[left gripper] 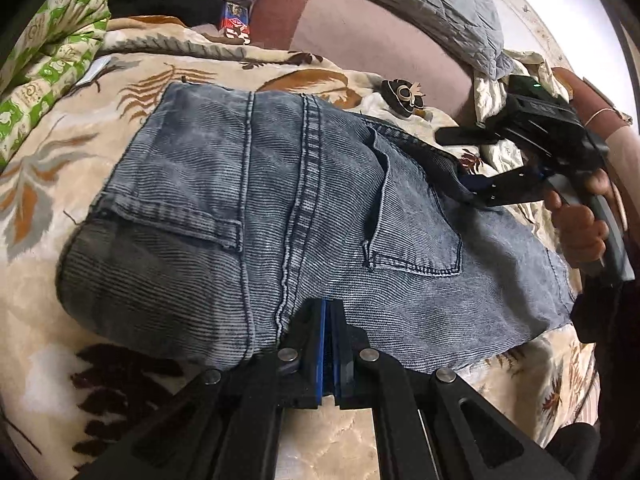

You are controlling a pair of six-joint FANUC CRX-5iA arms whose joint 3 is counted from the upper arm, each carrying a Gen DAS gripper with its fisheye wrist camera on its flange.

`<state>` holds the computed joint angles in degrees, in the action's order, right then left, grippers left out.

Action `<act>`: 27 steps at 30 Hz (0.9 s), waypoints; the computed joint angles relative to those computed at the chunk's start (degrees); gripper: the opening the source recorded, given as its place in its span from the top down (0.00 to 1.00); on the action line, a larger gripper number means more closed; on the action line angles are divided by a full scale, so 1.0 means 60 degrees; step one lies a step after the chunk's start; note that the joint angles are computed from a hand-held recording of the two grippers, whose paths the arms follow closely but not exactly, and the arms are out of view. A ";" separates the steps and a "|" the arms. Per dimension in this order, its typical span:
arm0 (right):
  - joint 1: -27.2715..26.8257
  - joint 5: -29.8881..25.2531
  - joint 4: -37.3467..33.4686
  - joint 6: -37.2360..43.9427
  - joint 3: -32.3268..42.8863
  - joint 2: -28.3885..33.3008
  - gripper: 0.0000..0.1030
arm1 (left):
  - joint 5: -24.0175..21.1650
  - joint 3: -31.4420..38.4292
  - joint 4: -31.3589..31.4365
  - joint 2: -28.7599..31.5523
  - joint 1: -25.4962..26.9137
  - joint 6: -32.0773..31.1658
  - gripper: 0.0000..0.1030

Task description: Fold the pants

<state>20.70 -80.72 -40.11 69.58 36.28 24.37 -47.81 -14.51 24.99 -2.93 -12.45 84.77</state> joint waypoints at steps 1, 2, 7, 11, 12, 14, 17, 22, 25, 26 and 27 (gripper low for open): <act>-0.0069 0.0110 -0.0078 -0.0188 -0.0030 0.0045 0.37 | -0.0004 -0.0001 -0.0010 -0.0003 0.0002 -0.0014 0.96; -0.0139 0.0218 -0.0175 -0.0329 -0.0049 0.0103 0.37 | -0.0008 0.0009 -0.0029 0.0005 -0.0005 -0.0012 0.96; -0.0070 0.0928 -0.0046 -0.0668 -0.0247 0.0160 0.37 | -0.0059 0.0047 -0.0062 0.0032 0.0006 -0.0006 0.96; -0.0085 0.2245 -0.0115 -0.0414 -0.0990 -0.0366 0.43 | -0.0077 0.0095 -0.0064 0.0078 0.0006 0.0011 0.96; 0.0012 0.2382 0.0114 -0.0419 -0.1048 -0.0430 0.47 | -0.0082 0.0100 -0.0048 0.0091 0.0011 0.0016 0.96; 0.0338 0.2585 0.0899 -0.0479 -0.1128 -0.0530 0.65 | -0.0076 0.0106 -0.0038 0.0110 0.0008 0.0024 0.96; 0.0449 0.2990 0.1290 -0.0648 -0.1472 -0.0783 0.88 | -0.0049 0.0117 -0.0056 0.0131 -0.0010 0.0045 0.96; 0.0680 0.3208 0.2055 -0.1206 -0.1632 -0.0831 0.94 | -0.0022 0.0056 0.0009 0.0102 0.0025 0.0005 0.96; 0.1021 0.3450 0.3094 -0.1790 -0.1604 -0.0768 0.95 | 0.0015 0.0037 -0.0079 0.0031 0.0050 0.0047 0.96; 0.1040 0.3557 0.3209 -0.1891 -0.1619 -0.0768 0.95 | 0.0029 0.0046 -0.0194 -0.0002 0.0037 0.0105 0.96; 0.1019 0.3647 0.3287 -0.2040 -0.1592 -0.0733 0.95 | 0.0053 0.0126 -0.0452 -0.0020 -0.0009 0.0270 0.96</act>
